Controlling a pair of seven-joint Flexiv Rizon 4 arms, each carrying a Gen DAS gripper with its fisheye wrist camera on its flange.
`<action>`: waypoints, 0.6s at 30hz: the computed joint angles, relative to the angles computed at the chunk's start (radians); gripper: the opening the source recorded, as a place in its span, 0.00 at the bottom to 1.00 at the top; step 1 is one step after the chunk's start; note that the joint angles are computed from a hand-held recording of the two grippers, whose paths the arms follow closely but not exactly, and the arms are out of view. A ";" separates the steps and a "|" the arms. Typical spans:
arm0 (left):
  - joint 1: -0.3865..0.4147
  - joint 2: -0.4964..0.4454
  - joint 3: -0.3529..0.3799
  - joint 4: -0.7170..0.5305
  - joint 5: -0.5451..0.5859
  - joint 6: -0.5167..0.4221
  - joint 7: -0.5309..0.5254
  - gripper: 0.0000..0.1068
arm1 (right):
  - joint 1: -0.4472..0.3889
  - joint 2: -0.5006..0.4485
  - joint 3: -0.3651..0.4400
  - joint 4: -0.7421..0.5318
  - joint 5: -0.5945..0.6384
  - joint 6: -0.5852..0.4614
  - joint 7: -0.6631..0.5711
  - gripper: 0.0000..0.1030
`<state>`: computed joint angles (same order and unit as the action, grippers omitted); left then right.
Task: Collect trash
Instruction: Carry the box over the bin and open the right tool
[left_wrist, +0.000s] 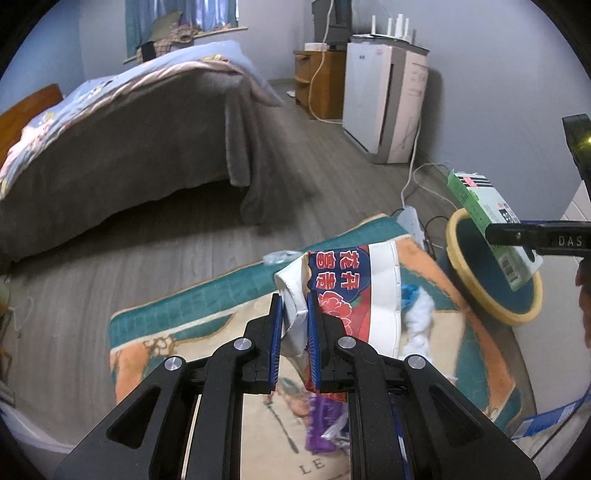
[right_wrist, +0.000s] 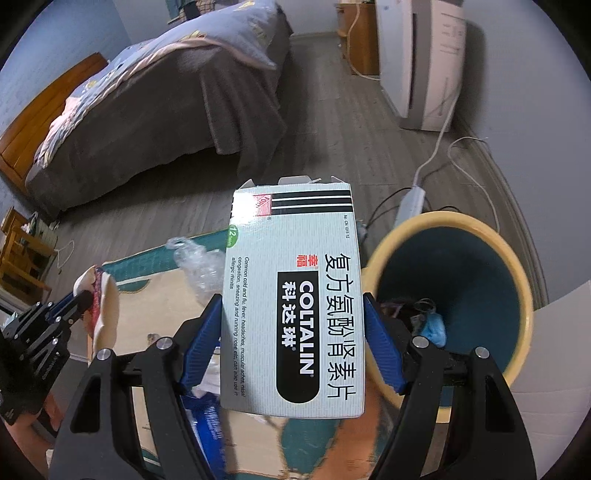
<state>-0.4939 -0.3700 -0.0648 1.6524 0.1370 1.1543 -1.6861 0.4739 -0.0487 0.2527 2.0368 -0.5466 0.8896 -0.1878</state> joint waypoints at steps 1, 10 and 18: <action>-0.002 -0.004 -0.003 -0.004 0.000 0.002 0.001 0.13 | -0.006 0.015 -0.001 0.015 0.001 0.001 0.004 0.70; -0.032 -0.034 -0.018 -0.040 0.002 0.003 0.023 0.13 | -0.068 0.114 0.007 0.116 0.015 0.014 0.032 0.70; -0.057 -0.069 -0.047 -0.067 -0.036 0.008 0.072 0.13 | -0.119 0.187 0.016 0.183 0.022 -0.016 0.047 0.70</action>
<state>-0.5513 -0.4392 -0.1122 1.5855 0.1010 1.1625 -1.6141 0.3546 0.1386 0.2692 2.2193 -0.5242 0.8740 -0.1404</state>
